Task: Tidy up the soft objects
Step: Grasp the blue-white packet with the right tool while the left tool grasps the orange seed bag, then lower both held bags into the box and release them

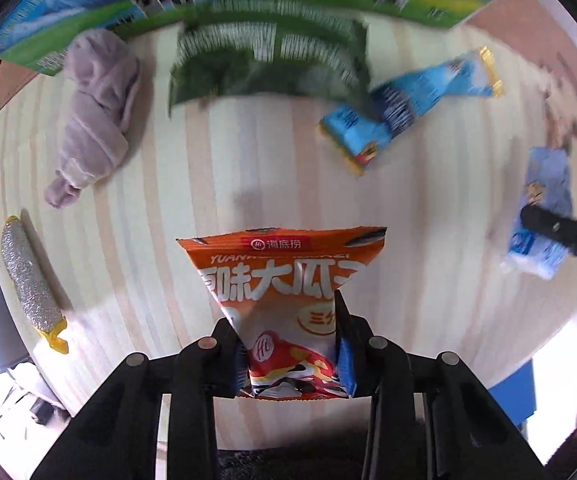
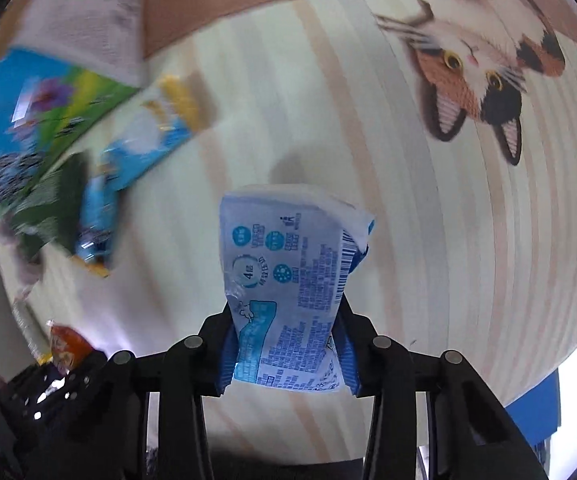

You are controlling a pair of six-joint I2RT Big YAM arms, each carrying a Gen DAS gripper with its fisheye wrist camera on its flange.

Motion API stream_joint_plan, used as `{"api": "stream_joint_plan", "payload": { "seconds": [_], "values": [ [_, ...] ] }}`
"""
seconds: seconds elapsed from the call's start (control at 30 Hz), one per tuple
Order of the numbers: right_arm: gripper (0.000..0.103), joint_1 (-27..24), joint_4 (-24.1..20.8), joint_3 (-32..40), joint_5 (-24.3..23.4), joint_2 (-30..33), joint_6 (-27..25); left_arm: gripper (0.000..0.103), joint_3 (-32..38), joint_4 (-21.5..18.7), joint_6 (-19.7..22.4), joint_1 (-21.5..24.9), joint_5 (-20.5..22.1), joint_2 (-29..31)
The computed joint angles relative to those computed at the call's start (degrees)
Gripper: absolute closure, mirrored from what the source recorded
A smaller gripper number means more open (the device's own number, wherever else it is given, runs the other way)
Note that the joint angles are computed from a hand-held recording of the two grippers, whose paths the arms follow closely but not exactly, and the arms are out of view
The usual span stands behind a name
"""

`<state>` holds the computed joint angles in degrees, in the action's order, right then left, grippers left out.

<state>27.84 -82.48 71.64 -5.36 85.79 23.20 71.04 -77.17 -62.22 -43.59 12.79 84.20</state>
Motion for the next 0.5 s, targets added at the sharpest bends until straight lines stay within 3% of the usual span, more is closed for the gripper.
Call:
{"api": "stream_joint_plan", "payload": {
  "seconds": [0.17,0.27,0.4,0.5],
  "values": [
    [0.06,2.65,-2.71,4.25,-3.78,-3.91,-2.64,0.071,4.75,-1.5,-1.59,1.08,-1.86,-4.48],
    [0.059,3.49,-5.0,10.63,-5.26,-3.8,-5.13,0.071,10.29,-4.23,0.18,3.68,-3.59,-5.8],
    [0.06,5.06,-8.12,22.13,-7.47,-0.02,-7.07,0.071,19.21,-8.73,6.83,10.48,-3.62,-4.48],
    [0.06,5.92,-10.83,32.47,-8.02,5.75,-8.13,0.071,27.03,-12.25,11.42,14.52,-4.84,0.69]
  ]
}}
